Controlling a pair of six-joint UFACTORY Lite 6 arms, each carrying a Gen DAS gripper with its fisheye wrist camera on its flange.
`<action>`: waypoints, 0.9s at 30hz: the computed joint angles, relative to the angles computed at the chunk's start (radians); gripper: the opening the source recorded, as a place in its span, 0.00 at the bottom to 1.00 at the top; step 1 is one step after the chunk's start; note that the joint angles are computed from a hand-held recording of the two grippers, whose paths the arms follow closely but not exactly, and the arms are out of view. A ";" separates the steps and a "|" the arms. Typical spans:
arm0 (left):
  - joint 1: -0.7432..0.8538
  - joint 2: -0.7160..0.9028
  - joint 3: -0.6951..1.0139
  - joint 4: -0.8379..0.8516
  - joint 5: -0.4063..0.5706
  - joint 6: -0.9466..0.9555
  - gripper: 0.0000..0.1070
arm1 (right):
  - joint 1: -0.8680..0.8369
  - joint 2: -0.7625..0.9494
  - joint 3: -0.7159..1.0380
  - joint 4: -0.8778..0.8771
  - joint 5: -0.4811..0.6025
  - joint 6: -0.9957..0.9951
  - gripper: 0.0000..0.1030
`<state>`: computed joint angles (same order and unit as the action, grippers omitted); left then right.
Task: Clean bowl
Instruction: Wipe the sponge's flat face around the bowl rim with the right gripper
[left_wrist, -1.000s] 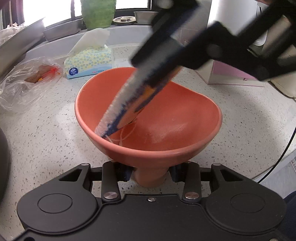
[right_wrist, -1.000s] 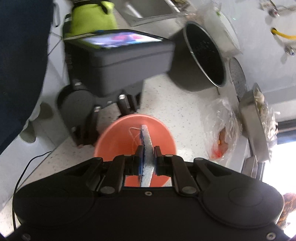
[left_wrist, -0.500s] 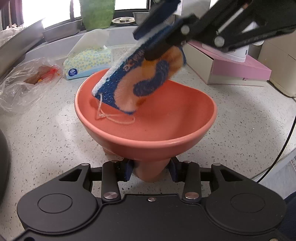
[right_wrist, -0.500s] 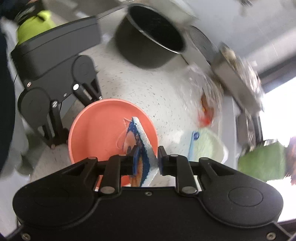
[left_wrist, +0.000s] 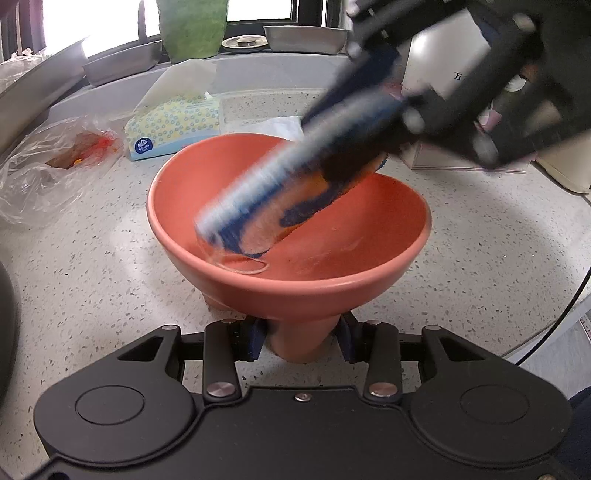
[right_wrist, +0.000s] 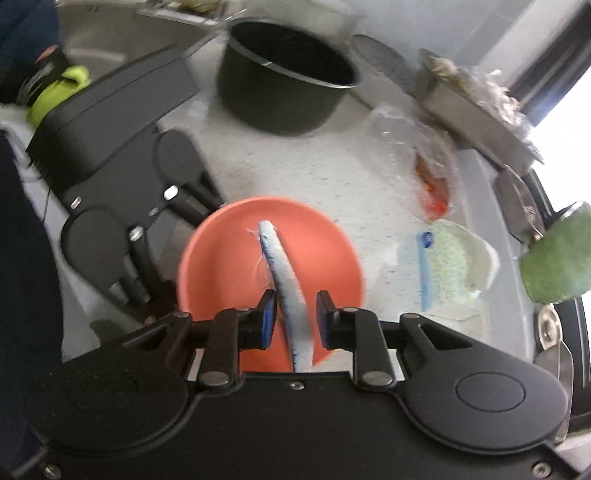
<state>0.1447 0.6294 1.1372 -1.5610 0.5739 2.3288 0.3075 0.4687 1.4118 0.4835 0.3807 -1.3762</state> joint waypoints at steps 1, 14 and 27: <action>0.000 0.000 0.001 0.002 0.000 -0.001 0.36 | 0.001 0.002 -0.009 -0.006 -0.006 0.003 0.23; -0.003 -0.009 -0.010 -0.003 -0.003 0.020 0.36 | -0.016 -0.035 0.055 0.012 0.127 -0.097 0.12; -0.007 -0.018 -0.019 -0.008 -0.006 0.038 0.36 | -0.046 0.048 0.112 -0.119 -0.006 -0.050 0.12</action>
<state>0.1381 0.6115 1.1184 -1.5690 0.5677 2.3670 0.2614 0.5165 1.5234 0.3648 0.3743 -1.4262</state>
